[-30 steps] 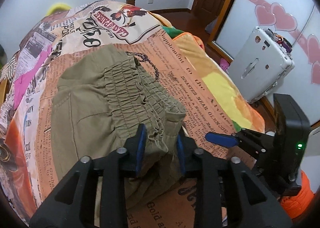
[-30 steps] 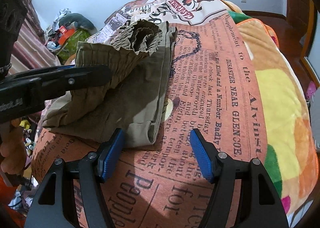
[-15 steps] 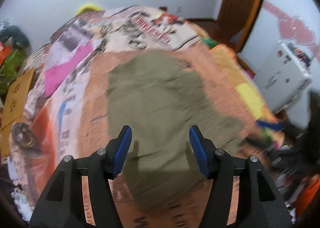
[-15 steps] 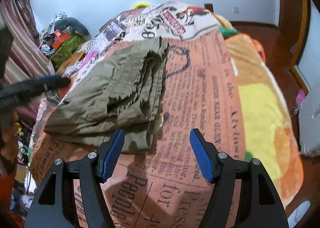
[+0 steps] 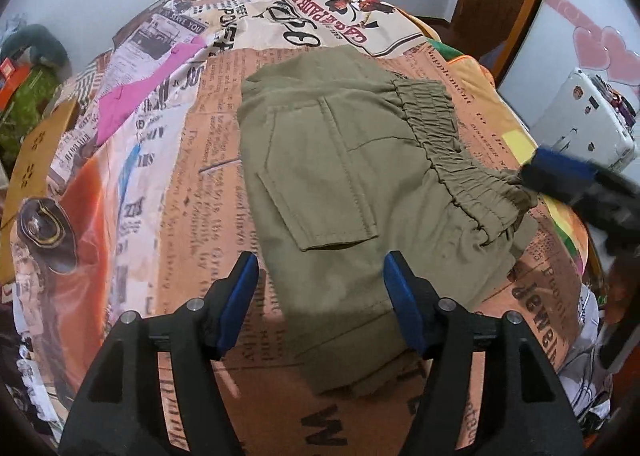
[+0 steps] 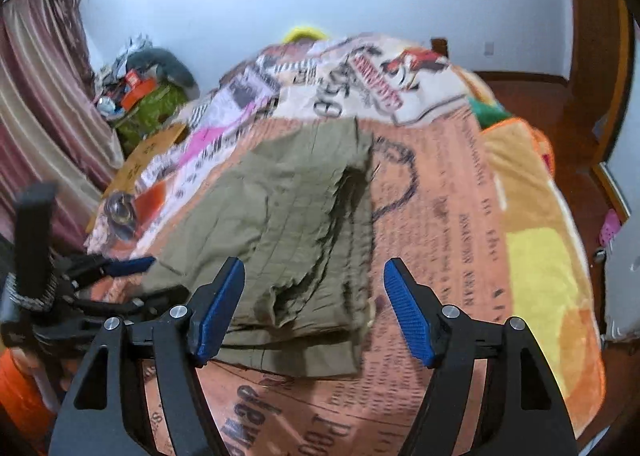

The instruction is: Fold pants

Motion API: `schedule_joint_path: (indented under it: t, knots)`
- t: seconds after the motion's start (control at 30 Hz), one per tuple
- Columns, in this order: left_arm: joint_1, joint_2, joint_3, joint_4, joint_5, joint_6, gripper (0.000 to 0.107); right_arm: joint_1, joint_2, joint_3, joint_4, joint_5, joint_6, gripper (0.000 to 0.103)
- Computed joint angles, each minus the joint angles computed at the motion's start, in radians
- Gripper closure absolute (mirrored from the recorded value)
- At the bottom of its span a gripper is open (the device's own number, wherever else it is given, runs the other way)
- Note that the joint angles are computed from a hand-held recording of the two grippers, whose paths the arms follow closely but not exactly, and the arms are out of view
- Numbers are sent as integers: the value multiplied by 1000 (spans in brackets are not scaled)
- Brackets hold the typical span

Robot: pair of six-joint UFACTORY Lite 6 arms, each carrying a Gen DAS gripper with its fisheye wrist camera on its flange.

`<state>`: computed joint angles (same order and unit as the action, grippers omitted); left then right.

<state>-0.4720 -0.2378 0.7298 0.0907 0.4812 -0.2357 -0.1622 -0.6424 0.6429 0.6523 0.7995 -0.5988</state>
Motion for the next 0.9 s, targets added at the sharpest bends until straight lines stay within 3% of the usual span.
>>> schedule_joint_path:
  t: [0.1,0.3,0.43,0.53,0.73,0.9]
  knots:
    - [41,-19,28,-13,20,53,42,36,10,-66,-11,-33,19,34]
    - [185,91,188,-79,11,189,33,-67,-7,-113,70,31,-87,29]
    - [266,299,389,-135,9,268,33,-65,-12,-114,65,24,-97,29]
    - [304,506,593,-232,60,367,33,-98,-2,-119,96,42,-139,28]
    - [312,825,917,-266,142,408,34,-136,23,-120,117,45,-185,27]
    - [309,1064,1166,-298,246,417,46,-170,67,-106,122,33,-216,25]
